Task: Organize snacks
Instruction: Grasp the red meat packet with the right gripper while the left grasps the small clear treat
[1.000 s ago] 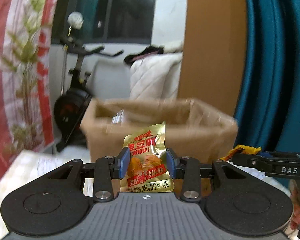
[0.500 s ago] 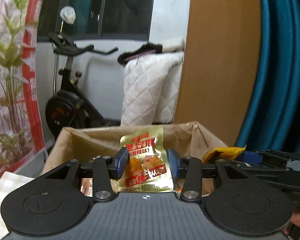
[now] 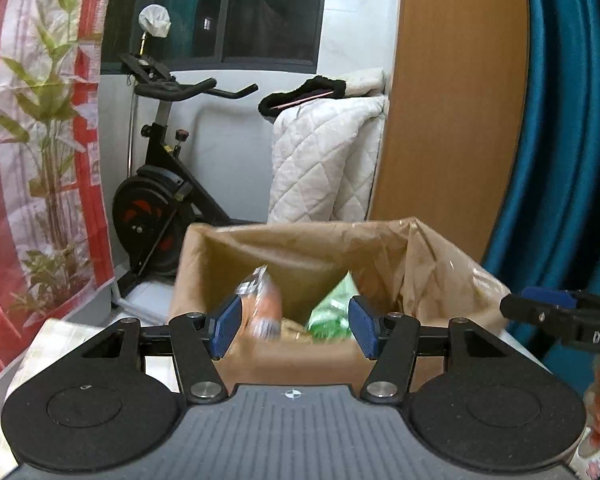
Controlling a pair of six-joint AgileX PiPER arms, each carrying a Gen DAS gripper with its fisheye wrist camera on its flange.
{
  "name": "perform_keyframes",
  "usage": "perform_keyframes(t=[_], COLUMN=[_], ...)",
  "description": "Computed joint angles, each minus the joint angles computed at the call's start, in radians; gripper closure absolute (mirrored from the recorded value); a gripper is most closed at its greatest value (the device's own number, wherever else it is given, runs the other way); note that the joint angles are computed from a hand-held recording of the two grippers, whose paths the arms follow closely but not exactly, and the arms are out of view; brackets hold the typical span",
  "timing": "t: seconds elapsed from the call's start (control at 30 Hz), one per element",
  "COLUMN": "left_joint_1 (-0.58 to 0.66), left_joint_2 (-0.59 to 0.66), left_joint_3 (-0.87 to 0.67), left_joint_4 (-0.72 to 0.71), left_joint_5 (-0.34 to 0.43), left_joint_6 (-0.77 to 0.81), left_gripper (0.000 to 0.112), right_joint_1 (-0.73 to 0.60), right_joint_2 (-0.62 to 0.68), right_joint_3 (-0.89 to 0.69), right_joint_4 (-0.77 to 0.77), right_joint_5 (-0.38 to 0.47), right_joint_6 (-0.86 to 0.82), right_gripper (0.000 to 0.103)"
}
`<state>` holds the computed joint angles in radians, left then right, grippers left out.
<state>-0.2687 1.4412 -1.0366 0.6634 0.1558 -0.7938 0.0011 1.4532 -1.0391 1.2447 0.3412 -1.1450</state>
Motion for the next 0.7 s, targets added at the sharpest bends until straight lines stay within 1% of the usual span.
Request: perform_keyframes(t=[0.07,0.1,0.17,0.27,0.4,0.47,0.5,0.53,0.6,0.7], left_joint_1=[0.001,0.003,0.011,0.024,0.07,0.083,0.085,0.09,0.103,0.108], left_joint_2=[-0.051,-0.073,-0.1,-0.11,-0.098,-0.084,-0.074,-0.064,-0.043,-0.014], left_joint_3=[0.06,0.089,0.135,0.184,0.235,0.251,0.253,0.258,0.264,0.277], left_joint_4=[-0.041,-0.092,-0.17,-0.212,-0.418,-0.471,-0.472,-0.503,-0.619,-0.616], left_joint_5=[0.002,0.007,0.015,0.023,0.003,-0.009,-0.013,-0.018,-0.026,-0.041], left_joint_6=[0.035,0.084,0.16,0.201,0.37,0.418,0.417,0.445,0.552,0.541], left_gripper=[0.051,0.051,0.051,0.051,0.052,0.053,0.054,0.054,0.056,0.058], right_joint_1=[-0.019,-0.024,-0.02,-0.002,0.006,0.005,0.01,0.015,0.021,0.029], right_joint_2=[-0.033,-0.046,-0.061,-0.081,-0.078,-0.068,-0.059,-0.044,0.002,0.062], right_joint_3=[0.045,0.064,0.094,0.155,0.223,0.264,0.281,0.291,0.288,0.276], right_joint_4=[0.048,0.061,0.046,0.023,0.022,0.096,0.126,0.125,0.078,0.019], right_joint_5=[0.03,0.043,0.053,0.041,0.035,0.02,0.001,-0.019,-0.034,-0.043], right_joint_6=[-0.036,-0.039,-0.015,0.0,0.002,-0.09,-0.133,-0.137,-0.093,-0.066], right_gripper=[0.036,0.036,0.036,0.036,0.042,0.044,0.045,0.045,0.045,0.045])
